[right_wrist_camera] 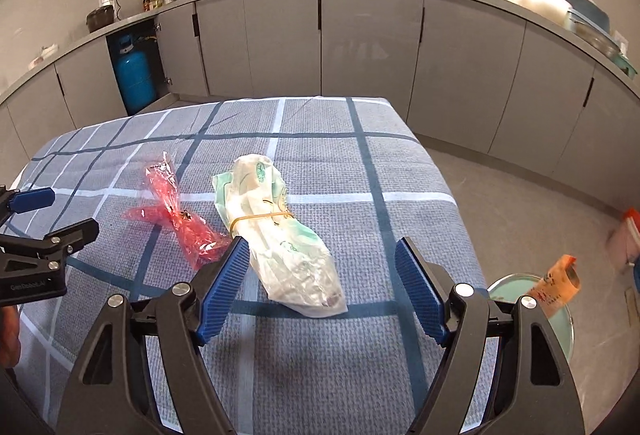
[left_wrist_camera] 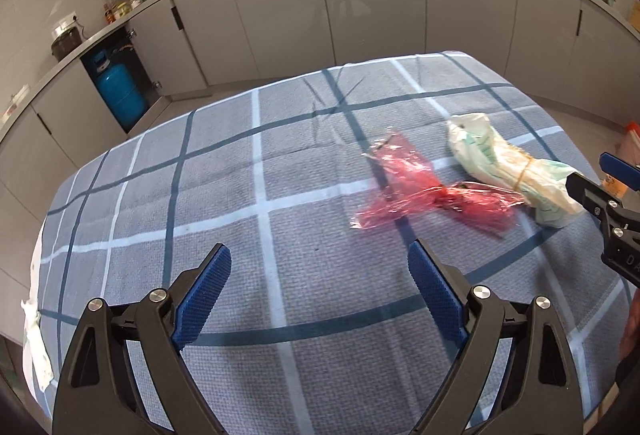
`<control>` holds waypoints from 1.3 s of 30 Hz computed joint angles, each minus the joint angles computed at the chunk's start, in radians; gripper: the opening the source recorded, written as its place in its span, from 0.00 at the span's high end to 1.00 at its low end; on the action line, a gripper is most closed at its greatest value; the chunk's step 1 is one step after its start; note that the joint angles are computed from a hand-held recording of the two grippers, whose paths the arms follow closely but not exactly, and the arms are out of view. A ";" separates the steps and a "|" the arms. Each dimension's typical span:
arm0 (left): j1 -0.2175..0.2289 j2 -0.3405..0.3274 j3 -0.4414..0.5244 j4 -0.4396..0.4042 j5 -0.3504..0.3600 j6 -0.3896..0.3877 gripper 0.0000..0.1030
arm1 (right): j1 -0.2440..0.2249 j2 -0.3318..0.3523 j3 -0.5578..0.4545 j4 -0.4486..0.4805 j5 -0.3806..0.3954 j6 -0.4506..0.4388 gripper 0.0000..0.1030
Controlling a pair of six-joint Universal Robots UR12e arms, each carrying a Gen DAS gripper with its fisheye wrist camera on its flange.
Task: Collect trash
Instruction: 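Grasp the pink plastic bag with the left tool while the right tool grasps the white wrapped item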
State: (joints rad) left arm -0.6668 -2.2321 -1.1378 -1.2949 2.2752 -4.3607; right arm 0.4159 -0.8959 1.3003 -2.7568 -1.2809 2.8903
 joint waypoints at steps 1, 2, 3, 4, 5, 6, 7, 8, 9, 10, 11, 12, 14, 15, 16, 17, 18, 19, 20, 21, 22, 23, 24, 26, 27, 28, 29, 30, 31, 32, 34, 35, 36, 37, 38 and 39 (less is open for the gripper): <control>0.001 0.006 -0.009 -0.002 -0.003 -0.009 0.14 | 0.001 0.003 -0.005 0.006 0.000 -0.004 0.27; 0.003 0.011 -0.017 -0.007 -0.006 -0.022 0.14 | 0.002 0.006 -0.009 0.012 0.001 -0.007 0.27; 0.005 0.016 -0.026 -0.011 -0.012 -0.037 0.13 | 0.003 0.008 -0.013 0.015 0.001 -0.010 0.27; 0.006 0.022 -0.036 -0.009 -0.019 -0.052 0.13 | 0.004 0.011 -0.017 0.020 0.002 -0.013 0.27; 0.008 0.027 -0.045 -0.003 -0.024 -0.061 0.13 | 0.005 0.013 -0.020 0.026 0.003 -0.016 0.27; 0.011 0.033 -0.056 0.003 -0.034 -0.076 0.13 | 0.006 0.018 -0.026 0.036 0.001 -0.021 0.27; 0.013 0.034 -0.058 0.004 -0.040 -0.081 0.13 | 0.008 0.022 -0.032 0.049 0.002 -0.025 0.27; 0.015 0.034 -0.059 0.008 -0.047 -0.083 0.13 | 0.008 0.026 -0.040 0.067 0.005 -0.031 0.27; 0.018 0.035 -0.060 0.018 -0.054 -0.081 0.13 | 0.009 0.030 -0.047 0.089 0.011 -0.039 0.29; 0.019 0.035 -0.060 0.025 -0.057 -0.079 0.13 | 0.010 0.033 -0.052 0.105 0.014 -0.047 0.35; 0.021 0.033 -0.056 0.036 -0.059 -0.076 0.13 | 0.012 0.035 -0.057 0.128 0.017 -0.059 0.43; 0.022 0.031 -0.053 0.058 -0.061 -0.065 0.13 | 0.013 0.035 -0.058 0.139 0.014 -0.066 0.50; 0.023 0.021 -0.037 0.082 -0.062 -0.046 0.13 | 0.012 0.030 -0.048 0.133 0.021 -0.071 0.64; 0.023 0.014 -0.026 0.093 -0.063 -0.033 0.13 | 0.012 0.028 -0.043 0.129 0.018 -0.071 0.66; 0.024 0.004 -0.012 0.106 -0.065 -0.018 0.13 | 0.011 0.022 -0.033 0.118 0.015 -0.070 0.68; 0.026 -0.005 0.004 0.113 -0.070 -0.009 0.13 | 0.009 0.016 -0.023 0.106 0.012 -0.067 0.69; 0.027 -0.015 0.019 0.121 -0.077 0.001 0.13 | 0.007 0.011 -0.015 0.096 0.007 -0.065 0.72; 0.028 -0.023 0.031 0.128 -0.081 0.008 0.13 | 0.005 0.004 -0.001 0.078 -0.001 -0.058 0.72; 0.029 -0.033 0.049 0.123 -0.083 0.012 0.13 | 0.001 -0.004 0.013 0.060 -0.004 -0.045 0.72; 0.031 -0.048 0.075 0.104 -0.085 0.007 0.13 | -0.003 -0.010 0.022 0.049 -0.006 -0.036 0.72; 0.033 -0.057 0.091 0.094 -0.091 -0.001 0.13 | -0.008 -0.018 0.036 0.035 -0.007 -0.021 0.73; 0.037 -0.068 0.108 0.093 -0.103 -0.003 0.13 | -0.014 -0.025 0.047 0.027 -0.005 -0.008 0.73; 0.039 -0.080 0.130 0.083 -0.108 -0.008 0.13 | -0.017 -0.029 0.054 0.023 -0.005 -0.001 0.73; 0.042 -0.106 0.178 0.044 -0.108 -0.012 0.13 | -0.025 -0.039 0.070 0.020 0.000 0.008 0.73; 0.043 -0.117 0.197 0.030 -0.112 -0.007 0.13 | -0.029 -0.043 0.076 0.018 0.001 0.010 0.73; 0.044 -0.133 0.225 0.006 -0.118 0.003 0.13 | -0.033 -0.047 0.084 0.014 0.004 0.014 0.73; 0.045 -0.149 0.252 -0.024 -0.121 0.012 0.13 | -0.036 -0.049 0.086 0.015 0.006 0.016 0.73; 0.045 -0.170 0.286 -0.063 -0.130 0.026 0.13 | -0.039 -0.050 0.088 0.018 0.010 0.019 0.73; 0.046 -0.178 0.296 -0.074 -0.141 0.033 0.13 | -0.041 -0.051 0.089 0.019 0.013 0.019 0.73; 0.046 -0.182 0.297 -0.074 -0.152 0.037 0.13 | -0.043 -0.051 0.091 0.019 0.016 0.020 0.73; 0.044 -0.184 0.294 -0.082 -0.152 0.038 0.13 | -0.045 -0.053 0.096 0.018 0.021 0.021 0.73; 0.044 -0.178 0.280 -0.070 -0.155 0.042 0.13 | -0.046 -0.054 0.097 0.019 0.024 0.021 0.73; 0.044 -0.166 0.256 -0.041 -0.162 0.048 0.14 | -0.045 -0.055 0.100 0.016 0.027 0.021 0.73; 0.044 -0.157 0.237 -0.017 -0.166 0.054 0.17 | -0.045 -0.057 0.103 0.014 0.031 0.020 0.73; 0.044 -0.145 0.215 0.009 -0.169 0.064 0.30 | -0.045 -0.059 0.107 0.013 0.036 0.018 0.73; 0.045 -0.131 0.187 0.047 -0.180 0.077 0.43 | -0.045 -0.060 0.109 0.013 0.038 0.018 0.73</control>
State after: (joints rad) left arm -0.6215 -2.3629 -0.9509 -1.2478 2.0952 -4.2842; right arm 0.3714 -0.9556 1.4088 -2.7438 -1.2429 2.9078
